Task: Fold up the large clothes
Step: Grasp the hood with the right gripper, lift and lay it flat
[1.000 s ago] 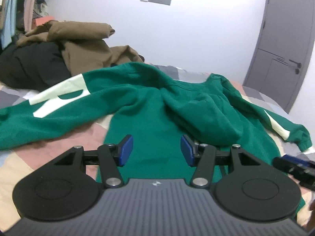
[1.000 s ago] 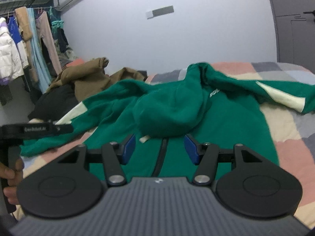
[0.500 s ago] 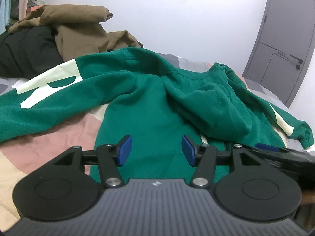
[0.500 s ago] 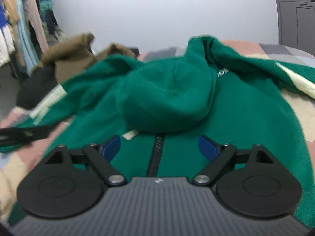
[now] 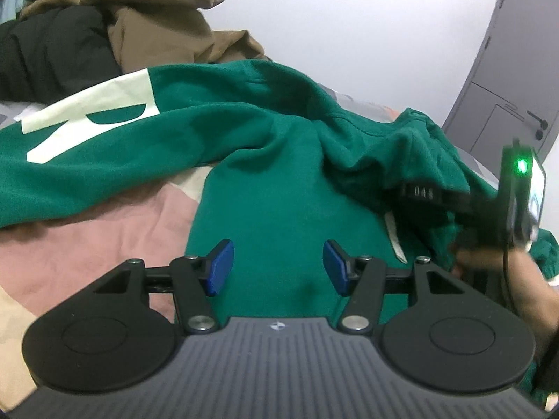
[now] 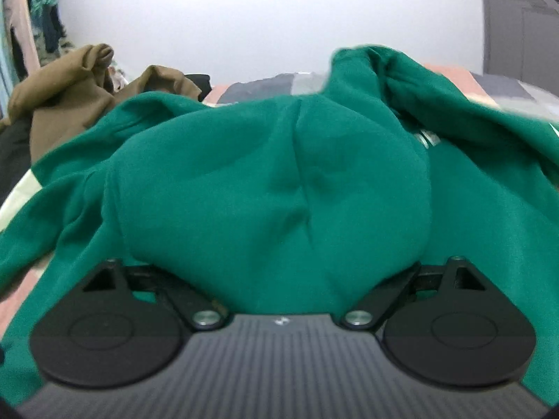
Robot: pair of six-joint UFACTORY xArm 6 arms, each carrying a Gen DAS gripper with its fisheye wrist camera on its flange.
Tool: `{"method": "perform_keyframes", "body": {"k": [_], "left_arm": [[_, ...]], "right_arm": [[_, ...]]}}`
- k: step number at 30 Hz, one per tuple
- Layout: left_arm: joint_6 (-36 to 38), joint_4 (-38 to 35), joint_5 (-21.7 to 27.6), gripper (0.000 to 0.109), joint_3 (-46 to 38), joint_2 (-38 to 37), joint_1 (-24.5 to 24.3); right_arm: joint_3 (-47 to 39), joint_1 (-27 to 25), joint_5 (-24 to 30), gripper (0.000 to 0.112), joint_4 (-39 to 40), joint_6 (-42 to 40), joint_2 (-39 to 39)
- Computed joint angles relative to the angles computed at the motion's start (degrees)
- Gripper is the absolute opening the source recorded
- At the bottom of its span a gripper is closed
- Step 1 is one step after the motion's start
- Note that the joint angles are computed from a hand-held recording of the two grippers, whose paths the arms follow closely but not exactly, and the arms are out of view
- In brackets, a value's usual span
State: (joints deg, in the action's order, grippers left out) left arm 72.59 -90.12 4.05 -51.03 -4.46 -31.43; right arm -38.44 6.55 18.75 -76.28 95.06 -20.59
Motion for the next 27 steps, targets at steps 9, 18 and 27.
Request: {"method": "perform_keyframes", "body": {"k": [9,18,27], "left_arm": [[0.7,-2.2,0.4,0.062,-7.0,7.0,3.7],[8.0,-9.7,3.9,0.062,-17.0,17.6,7.4],[18.1,-20.5,7.6,0.062,-21.8,22.1,9.0]], "right_arm": [[-25.3,-4.3,1.0,0.035,16.3,-26.8,17.0],[-66.6,-8.0,6.4,0.034,15.2,-37.4,44.2],[-88.4,-10.4,7.7,0.053,23.9,-44.6,64.0]]}}
